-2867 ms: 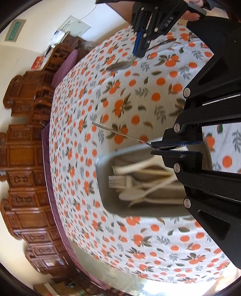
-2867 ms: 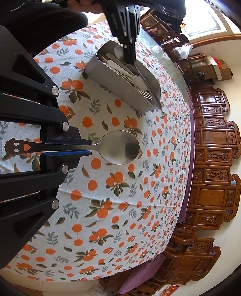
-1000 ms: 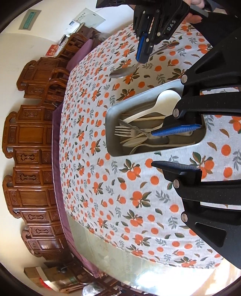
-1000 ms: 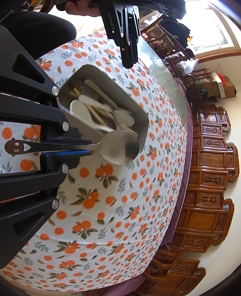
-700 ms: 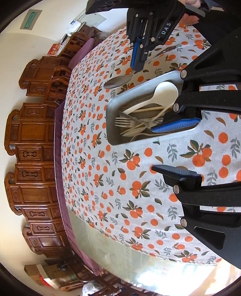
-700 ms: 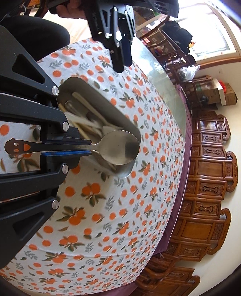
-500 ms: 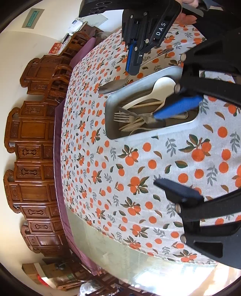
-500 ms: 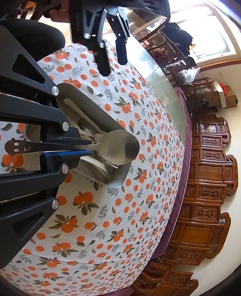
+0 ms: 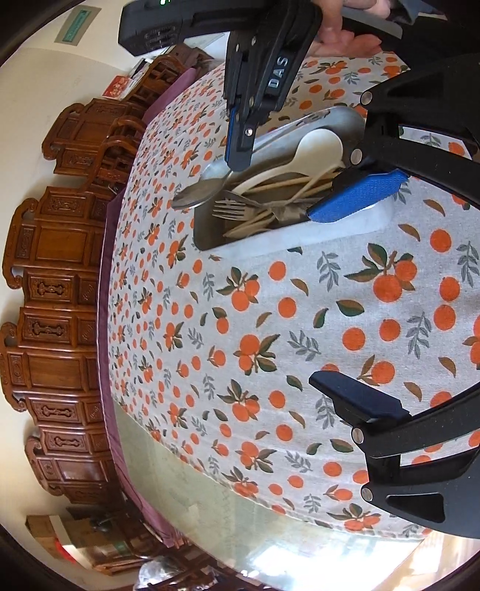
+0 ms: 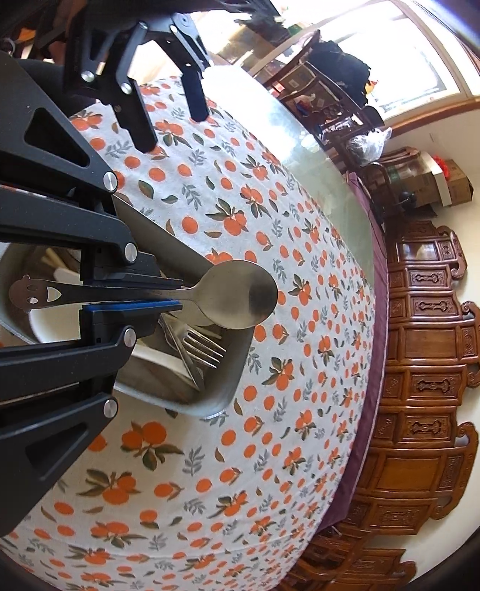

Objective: Organize utensils

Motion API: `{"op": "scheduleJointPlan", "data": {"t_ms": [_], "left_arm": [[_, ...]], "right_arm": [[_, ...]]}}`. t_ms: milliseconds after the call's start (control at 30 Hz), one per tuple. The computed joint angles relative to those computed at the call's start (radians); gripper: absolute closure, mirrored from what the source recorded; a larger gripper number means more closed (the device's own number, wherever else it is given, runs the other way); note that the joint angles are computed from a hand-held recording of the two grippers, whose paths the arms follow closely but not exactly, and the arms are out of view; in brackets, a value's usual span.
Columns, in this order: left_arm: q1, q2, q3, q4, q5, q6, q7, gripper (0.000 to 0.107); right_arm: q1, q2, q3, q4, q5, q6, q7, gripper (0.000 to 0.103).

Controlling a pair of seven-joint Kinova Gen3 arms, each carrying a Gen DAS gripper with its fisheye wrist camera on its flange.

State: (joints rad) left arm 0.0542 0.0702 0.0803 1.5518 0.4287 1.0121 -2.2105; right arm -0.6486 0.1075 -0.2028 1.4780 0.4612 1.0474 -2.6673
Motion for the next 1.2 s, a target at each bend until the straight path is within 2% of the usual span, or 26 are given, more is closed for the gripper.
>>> {"op": "scheduleJointPlan", "data": {"t_ms": [200,367,633,800,1000,1067,1133,1200], "left_arm": [[-0.005,0.009,-0.002,-0.002,-0.001,0.004,0.001,0.029],[-0.007,0.01,-0.001,-0.002,0.001,0.003,-0.005,0.029],[0.001,-0.002,0.002,0.01,-0.001,-0.008,-0.012,0.029],[0.002,-0.011,0.0,0.013,0.011,-0.007,-0.02,0.029],[0.006,-0.032,-0.002,0.016,0.032,-0.001,-0.033,0.029],[0.008,-0.044,-0.004,0.019,0.042,0.002,-0.039,0.029],[0.013,-0.055,-0.005,0.022,0.046,0.002,-0.039,0.028],[0.021,-0.075,-0.005,0.03,0.048,-0.004,-0.037,0.023]], "right_arm": [[0.008,0.04,0.017,0.014,-0.028,-0.017,-0.01,0.096],[-0.007,0.068,0.032,0.011,-0.014,0.009,-0.035,0.096],[-0.004,0.089,0.047,0.002,-0.029,0.008,-0.013,0.095],[-0.014,0.066,0.047,0.021,-0.008,0.003,-0.034,0.095],[-0.066,-0.014,0.005,0.079,0.123,0.045,-0.183,0.095],[-0.09,-0.037,-0.025,0.089,0.181,0.099,-0.244,0.09],[-0.111,-0.056,-0.058,0.097,0.232,0.158,-0.301,0.082],[-0.126,-0.082,-0.089,0.113,0.268,0.204,-0.36,0.064]]}}
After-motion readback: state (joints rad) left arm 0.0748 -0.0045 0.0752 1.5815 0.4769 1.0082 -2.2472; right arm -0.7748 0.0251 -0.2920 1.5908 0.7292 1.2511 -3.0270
